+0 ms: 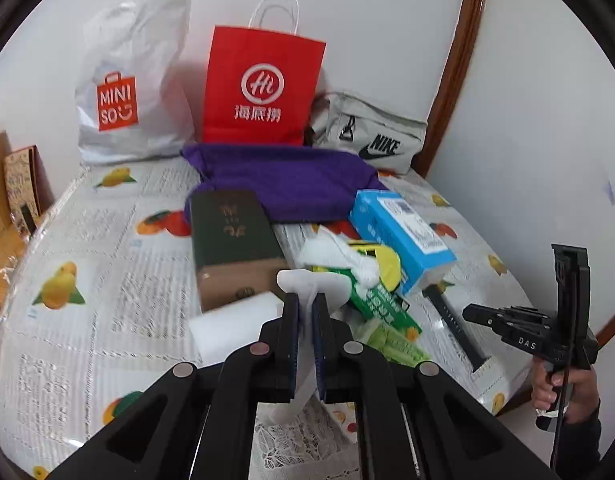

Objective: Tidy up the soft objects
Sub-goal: 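Lift the white gloves with the left gripper while the right gripper lifts the black strap, then carry the gloves and the strap toward the purple towel with both grippers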

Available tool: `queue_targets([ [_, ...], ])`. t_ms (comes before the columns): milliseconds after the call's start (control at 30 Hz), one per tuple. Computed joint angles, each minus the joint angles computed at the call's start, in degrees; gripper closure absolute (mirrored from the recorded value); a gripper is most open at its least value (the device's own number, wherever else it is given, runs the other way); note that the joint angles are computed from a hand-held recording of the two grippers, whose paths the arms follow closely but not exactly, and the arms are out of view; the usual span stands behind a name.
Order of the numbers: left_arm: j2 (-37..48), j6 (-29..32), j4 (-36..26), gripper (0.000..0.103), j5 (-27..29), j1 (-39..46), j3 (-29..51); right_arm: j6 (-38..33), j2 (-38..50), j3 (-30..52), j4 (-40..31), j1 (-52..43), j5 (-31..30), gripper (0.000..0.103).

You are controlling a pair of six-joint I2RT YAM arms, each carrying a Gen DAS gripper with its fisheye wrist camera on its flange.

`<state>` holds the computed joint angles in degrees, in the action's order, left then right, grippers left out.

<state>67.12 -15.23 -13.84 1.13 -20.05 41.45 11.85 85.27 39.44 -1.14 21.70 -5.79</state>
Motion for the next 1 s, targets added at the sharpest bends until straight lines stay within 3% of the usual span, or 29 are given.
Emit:
queue_targets([
  [267,-1.6,-1.2,-1.8,0.096,-0.7,1.0,2.1,-0.5,-4.3,1.4,-3.0,-0.2,0.4,0.100],
  [400,-1.3,-0.9,-2.3,0.096,-1.0,1.4,3.3,-1.5,-1.8,3.6,-5.8,-0.9,0.1,0.100],
  [500,-1.0,-0.7,-2.5,0.096,-1.1,1.6,3.7,-2.5,1.6,3.7,-5.1,-1.0,0.0,0.095],
  [633,0.3,-1.0,-2.5,0.096,-1.1,2.1,4.3,-2.2,6.5,3.2,-2.1,-0.4,1.6,0.078],
  [800,2.8,-1.0,-1.7,0.096,-0.2,2.6,5.2,-3.2,7.8,1.2,1.7,1.9,5.7,0.070],
  [900,4.2,-0.9,-1.1,0.096,0.1,2.6,5.9,-4.5,8.4,0.2,4.0,4.1,9.9,0.072],
  [1000,5.2,-1.0,-0.5,0.096,0.3,2.7,6.6,-5.2,8.4,0.4,4.1,4.0,9.5,0.082],
])
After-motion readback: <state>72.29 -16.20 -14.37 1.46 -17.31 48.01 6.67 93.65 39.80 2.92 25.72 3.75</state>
